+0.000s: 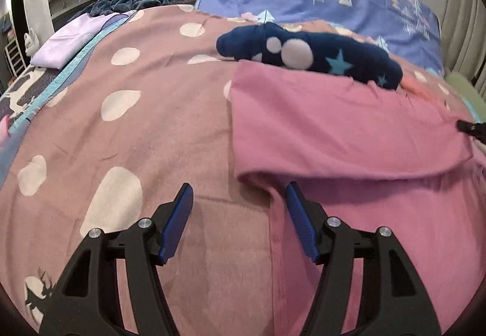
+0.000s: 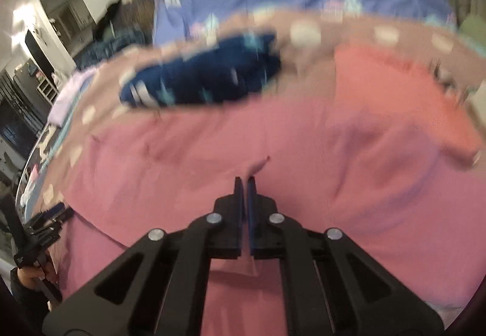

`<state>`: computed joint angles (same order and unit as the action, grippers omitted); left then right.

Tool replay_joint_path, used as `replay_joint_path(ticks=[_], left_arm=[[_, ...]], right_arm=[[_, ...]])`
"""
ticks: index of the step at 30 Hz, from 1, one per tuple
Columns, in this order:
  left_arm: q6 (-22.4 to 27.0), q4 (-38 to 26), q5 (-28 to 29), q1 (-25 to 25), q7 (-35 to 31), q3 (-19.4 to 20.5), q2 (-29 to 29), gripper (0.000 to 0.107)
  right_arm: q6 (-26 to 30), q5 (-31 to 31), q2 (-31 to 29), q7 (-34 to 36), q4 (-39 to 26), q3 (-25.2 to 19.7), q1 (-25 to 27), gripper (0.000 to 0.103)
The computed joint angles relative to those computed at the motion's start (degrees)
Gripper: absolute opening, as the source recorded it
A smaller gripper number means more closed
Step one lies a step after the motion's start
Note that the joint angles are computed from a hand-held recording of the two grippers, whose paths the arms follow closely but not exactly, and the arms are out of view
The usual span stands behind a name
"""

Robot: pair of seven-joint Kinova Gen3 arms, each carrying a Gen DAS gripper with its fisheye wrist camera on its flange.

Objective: Fold small clothes

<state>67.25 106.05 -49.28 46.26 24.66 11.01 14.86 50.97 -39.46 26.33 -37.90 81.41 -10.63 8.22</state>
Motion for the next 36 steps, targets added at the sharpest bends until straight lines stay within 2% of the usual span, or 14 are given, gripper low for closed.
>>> replay_joint_path(ticks=[3, 5, 6, 7, 9, 11, 13, 16, 19, 21, 23, 26, 30, 36], left_arm=[[2.27, -1.65, 0.25, 0.00, -2.06, -0.04, 1.50, 0.064], [2.75, -2.91, 1.83, -0.70, -4.22, -0.49, 2.66, 0.064], [2.73, -3.13, 1.95, -0.60, -4.39, -0.78, 2.97, 0.064], [2.97, -3.31, 1.75, -0.19, -4.21, -1.01, 3.11, 0.064], [2.83, -2.72, 1.59, 0.29, -3.37, -1.36, 2.49, 0.055], [0.83, -1.34, 1.14, 0.26, -2.08, -1.36, 1.41, 0.035], [0.27, -0.83, 0.35, 0.49, -0.94, -1.15, 1.26, 0.029], [1.45, -1.47, 0.35, 0.93, -0.93, -0.80, 1.96, 0.029], [2.38, -1.94, 0.56, 1.64, -1.07, -0.53, 1.66, 0.027], [1.14, -0.43, -0.66, 1.49, 1.44, 0.83, -0.32, 0.027], [-2.39, 2.47, -3.27, 2.48, 5.37, 0.46, -3.20, 0.027], [-8.37, 6.54, -7.87, 1.64, 11.43, -0.14, -7.28, 0.027], [-17.69, 7.91, -6.72, -7.68, 10.18, 1.24, -6.64, 0.028], [-20.56, 11.38, -12.11, -5.95, 17.44, -0.47, -5.09, 0.028]], right_arm=[[-4.25, 1.86, -2.48, -2.40, 1.26, 5.31, -4.17, 0.008], [-2.98, 6.52, -0.74, -6.82, -1.18, 9.56, -8.54, 0.017], [-1.54, 8.02, 0.59, -8.10, -2.29, 10.46, -9.19, 0.027], [-1.00, 8.59, 1.13, -9.09, -2.54, 10.31, -8.78, 0.029], [-1.76, 7.00, 0.93, -8.31, -1.17, 6.90, -4.81, 0.029], [-1.15, 4.82, 0.51, -6.36, -0.09, 2.20, 0.50, 0.029], [0.81, 1.54, 0.30, -2.44, 0.87, -1.98, 4.99, 0.029], [4.17, 1.74, 0.00, 1.70, 1.75, -4.31, 6.36, 0.033], [-0.58, 7.83, -0.66, 0.23, 5.49, -0.27, 0.43, 0.034], [-3.55, 8.87, -1.76, 0.03, 7.42, -1.23, 0.40, 0.034], [-3.86, 9.88, -3.32, -1.04, 7.54, -3.96, 2.07, 0.035], [0.73, 6.14, -3.67, 0.47, 4.03, -6.42, 3.95, 0.034], [5.37, 7.24, -4.52, -1.35, -2.52, -4.47, -4.54, 0.035], [11.52, 18.86, 1.25, -10.88, -14.75, -6.93, -19.46, 0.035]])
